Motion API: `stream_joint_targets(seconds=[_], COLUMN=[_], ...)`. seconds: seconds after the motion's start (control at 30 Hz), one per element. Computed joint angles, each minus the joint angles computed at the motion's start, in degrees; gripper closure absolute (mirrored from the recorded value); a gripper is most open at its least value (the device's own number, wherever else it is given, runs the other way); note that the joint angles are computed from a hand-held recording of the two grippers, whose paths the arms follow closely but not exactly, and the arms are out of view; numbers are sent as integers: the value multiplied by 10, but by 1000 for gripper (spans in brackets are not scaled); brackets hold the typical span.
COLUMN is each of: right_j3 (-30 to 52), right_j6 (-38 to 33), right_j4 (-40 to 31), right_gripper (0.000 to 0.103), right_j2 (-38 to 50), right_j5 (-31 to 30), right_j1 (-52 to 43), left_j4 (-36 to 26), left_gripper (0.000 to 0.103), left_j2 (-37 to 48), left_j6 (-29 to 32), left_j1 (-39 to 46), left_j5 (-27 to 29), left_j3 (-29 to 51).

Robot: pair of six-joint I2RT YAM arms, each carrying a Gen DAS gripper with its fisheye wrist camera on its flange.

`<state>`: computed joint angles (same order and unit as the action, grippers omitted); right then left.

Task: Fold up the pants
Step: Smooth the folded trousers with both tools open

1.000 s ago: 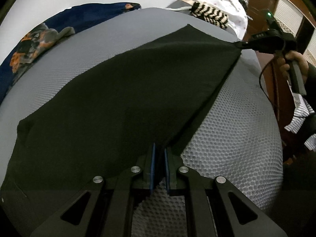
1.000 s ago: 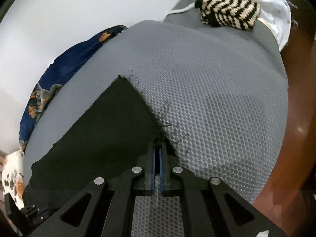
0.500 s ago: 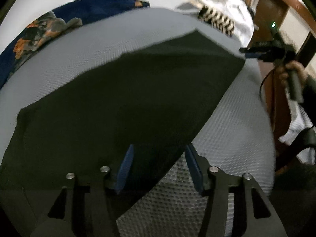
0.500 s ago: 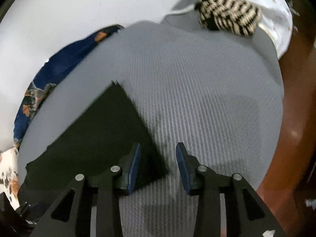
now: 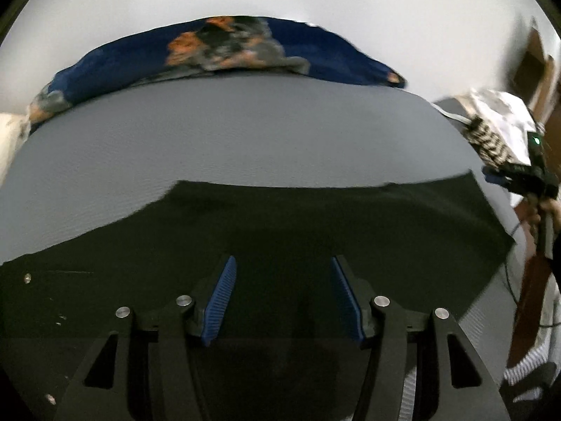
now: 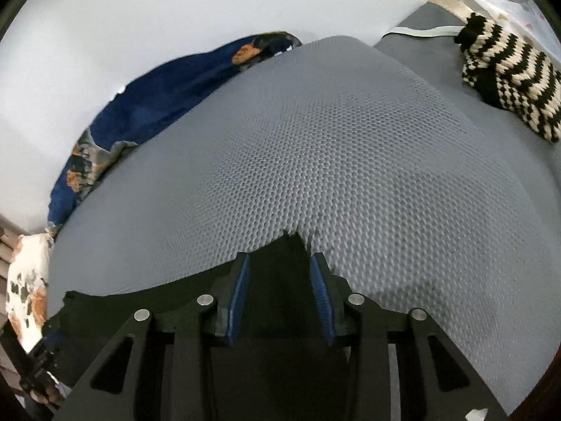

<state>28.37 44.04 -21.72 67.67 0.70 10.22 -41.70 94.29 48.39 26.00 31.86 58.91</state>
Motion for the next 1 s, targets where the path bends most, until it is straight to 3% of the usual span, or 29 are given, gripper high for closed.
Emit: stream_joint_targets(seconds=[0.2, 0.23, 0.27, 0.3, 0.4, 0.53, 0.77, 0.93, 1.0], right_j3=[8, 8, 7, 16, 17, 18, 43, 52, 60], right_j6=[-28, -30, -32, -33, -29, -7, 6, 26, 22], right_j4=[54, 61, 64, 49, 26, 12, 32, 22, 13], right_gripper=[71, 77, 93, 98, 103, 103, 103, 103, 98], right_j2=[89, 98, 101, 104, 70, 49, 146, 158, 162], right_j5=[-20, -21, -20, 11, 68, 114, 128, 131, 124], right_j1=[-17, -16, -14, 2, 38, 59, 60, 60, 58], left_j4=[32, 32, 40, 44, 58, 77, 110, 117, 119], left_gripper=[46, 46, 46, 46, 46, 46, 46, 46, 46], left_j2=[41, 44, 48, 50, 59, 67, 125, 145, 145], left_j6=[-34, -38, -43, -43, -54, -59, -78, -62, -58], left_j1=[1, -3, -6, -4, -3, -1, 4, 19, 20], left_j5=[-27, -31, -35, -37, -41, -48, -84, -72, -71], left_j3=[25, 29, 29, 30, 32, 33, 57, 64, 61])
